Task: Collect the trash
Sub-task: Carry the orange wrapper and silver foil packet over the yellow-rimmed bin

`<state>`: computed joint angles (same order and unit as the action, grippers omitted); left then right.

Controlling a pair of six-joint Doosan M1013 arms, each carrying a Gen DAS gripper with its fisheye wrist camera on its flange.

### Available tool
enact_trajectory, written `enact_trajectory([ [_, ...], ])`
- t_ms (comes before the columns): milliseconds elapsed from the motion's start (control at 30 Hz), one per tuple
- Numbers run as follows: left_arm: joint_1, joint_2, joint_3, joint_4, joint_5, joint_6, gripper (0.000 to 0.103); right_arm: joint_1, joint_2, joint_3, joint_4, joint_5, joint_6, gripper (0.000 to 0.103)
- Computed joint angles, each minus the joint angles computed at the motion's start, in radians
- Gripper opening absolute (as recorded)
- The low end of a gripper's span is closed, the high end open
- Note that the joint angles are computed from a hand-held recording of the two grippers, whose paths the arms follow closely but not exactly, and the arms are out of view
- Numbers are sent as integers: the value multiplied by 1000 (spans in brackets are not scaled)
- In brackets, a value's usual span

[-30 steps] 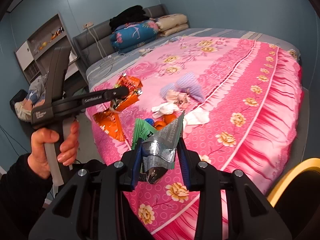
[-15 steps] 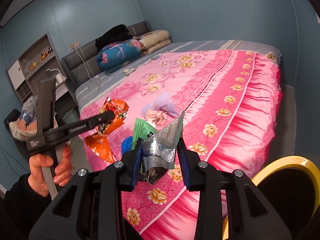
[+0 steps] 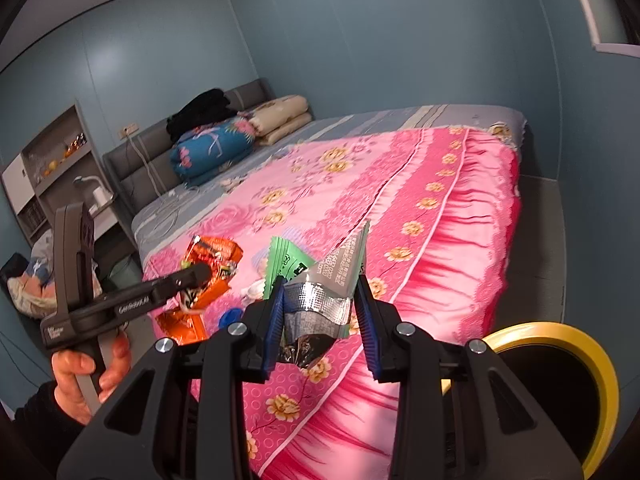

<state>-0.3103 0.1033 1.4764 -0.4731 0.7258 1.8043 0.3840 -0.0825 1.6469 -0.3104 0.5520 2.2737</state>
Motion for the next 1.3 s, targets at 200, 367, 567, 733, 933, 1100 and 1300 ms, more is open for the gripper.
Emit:
enact_trajectory([
  [200, -33, -6, -1, -19, 2, 25, 24, -10, -30, 17, -86, 2, 98, 33],
  [367, -58, -6, -4, -29, 10, 36, 24, -19, -53, 33, -139, 9, 174, 33],
  [567, -92, 0, -12, -43, 20, 53, 24, -30, -85, 54, -221, 21, 269, 33],
  [733, -126, 10, -20, -57, 34, 76, 24, -36, -109, 73, -299, 39, 352, 33],
  [933, -161, 21, -27, -75, 52, 108, 24, -46, -134, 94, -394, 75, 452, 33],
  [1100, -185, 32, -28, -86, 75, 124, 24, -62, -144, 107, -428, 89, 502, 33],
  [1300, -214, 51, -35, -90, 106, 137, 24, -80, -162, 128, -474, 121, 561, 33],
])
